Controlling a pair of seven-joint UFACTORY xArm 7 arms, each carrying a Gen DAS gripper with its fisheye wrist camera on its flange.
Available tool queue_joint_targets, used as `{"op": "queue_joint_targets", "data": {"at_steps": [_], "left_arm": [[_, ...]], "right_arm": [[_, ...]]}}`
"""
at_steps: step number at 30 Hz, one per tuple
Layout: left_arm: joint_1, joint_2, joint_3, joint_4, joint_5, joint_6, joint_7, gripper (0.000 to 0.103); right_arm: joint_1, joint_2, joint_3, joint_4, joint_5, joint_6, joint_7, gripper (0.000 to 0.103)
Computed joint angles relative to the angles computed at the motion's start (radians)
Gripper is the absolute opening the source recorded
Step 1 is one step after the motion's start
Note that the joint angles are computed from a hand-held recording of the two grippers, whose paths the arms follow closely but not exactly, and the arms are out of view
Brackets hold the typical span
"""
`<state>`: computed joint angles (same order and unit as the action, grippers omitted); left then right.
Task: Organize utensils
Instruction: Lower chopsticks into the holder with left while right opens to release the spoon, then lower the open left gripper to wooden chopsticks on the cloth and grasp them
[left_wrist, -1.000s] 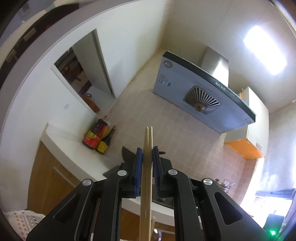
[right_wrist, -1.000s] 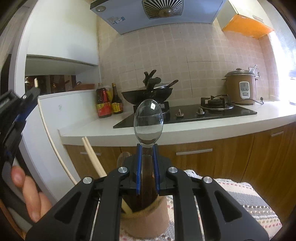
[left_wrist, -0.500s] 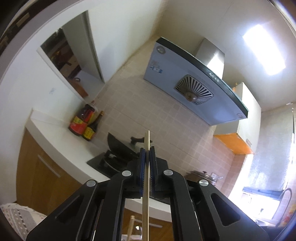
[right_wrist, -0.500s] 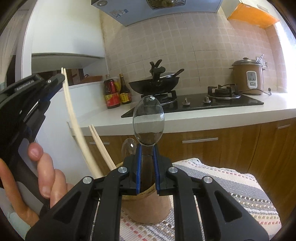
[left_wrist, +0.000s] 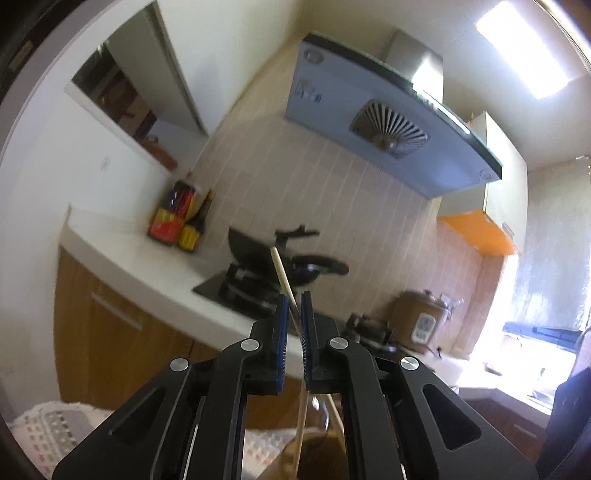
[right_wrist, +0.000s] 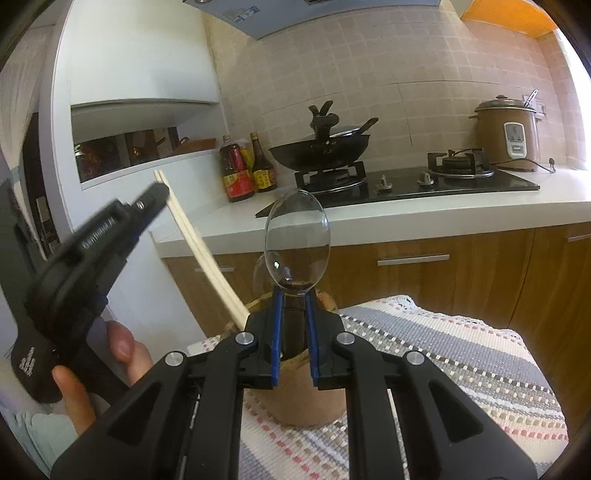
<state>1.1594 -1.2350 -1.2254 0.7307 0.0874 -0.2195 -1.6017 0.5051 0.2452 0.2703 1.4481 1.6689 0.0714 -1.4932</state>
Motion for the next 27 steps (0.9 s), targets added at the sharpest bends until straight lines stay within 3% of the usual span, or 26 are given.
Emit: {"op": "queue_joint_targets", "data": {"at_steps": [2, 7, 12, 15, 17, 18, 19, 20, 21, 22, 24, 27], "left_arm": [[-0.024, 0.026, 0.009, -0.01, 0.029, -0.011, 0.033, 0.004], [-0.015, -0.056, 0.038, -0.01, 0.023, -0.002, 0.058, 0.003], [-0.013, 0.029, 0.042, 0.005, 0.057, -0.036, 0.135, 0.003], [-0.123, 0.065, 0.096, -0.097, 0.05, -0.036, 0.167, 0.004], [-0.213, 0.116, 0.153, -0.159, 0.055, -0.018, 0.2, 0.018], [-0.271, 0.158, 0.195, -0.193, 0.06, -0.006, 0.222, 0.031], [-0.32, 0.195, 0.229, -0.215, 0.06, 0.01, 0.242, 0.045], [-0.392, 0.254, 0.286, -0.243, 0.068, 0.029, 0.271, 0.048], [-0.469, 0.306, 0.347, -0.268, 0.068, 0.064, 0.297, 0.049], [-0.528, 0.338, 0.395, -0.286, 0.064, 0.098, 0.315, 0.049], [-0.662, 0.387, 0.516, -0.338, 0.054, 0.145, 0.346, 0.049], [-0.755, 0.386, 0.617, -0.389, 0.042, 0.22, 0.362, 0.049]], "right_arm": [[0.007, -0.011, -0.002, -0.008, -0.003, -0.012, -0.003, 0.01], [-0.006, 0.002, 0.016, -0.027, -0.228, -0.028, 0.221, 0.01], [-0.018, 0.006, 0.021, -0.048, -0.407, -0.035, 0.399, 0.01], [-0.027, -0.015, 0.016, -0.082, -0.521, -0.004, 0.495, 0.01], [-0.04, -0.024, 0.026, -0.096, -0.571, 0.016, 0.529, 0.01], [-0.042, -0.026, 0.028, -0.103, -0.6, 0.016, 0.554, 0.012], [-0.034, -0.031, 0.012, -0.111, -0.67, 0.039, 0.617, 0.019], [-0.031, -0.035, 0.0, -0.117, -0.726, 0.07, 0.67, 0.026], [-0.041, -0.038, 0.009, -0.121, -0.741, 0.076, 0.685, 0.041], [-0.057, -0.046, 0.027, -0.132, -0.727, 0.068, 0.677, 0.046], [-0.078, -0.063, 0.048, -0.152, -0.745, 0.069, 0.688, 0.046], [-0.116, -0.111, 0.075, -0.199, -0.716, 0.1, 0.674, 0.047]]}}
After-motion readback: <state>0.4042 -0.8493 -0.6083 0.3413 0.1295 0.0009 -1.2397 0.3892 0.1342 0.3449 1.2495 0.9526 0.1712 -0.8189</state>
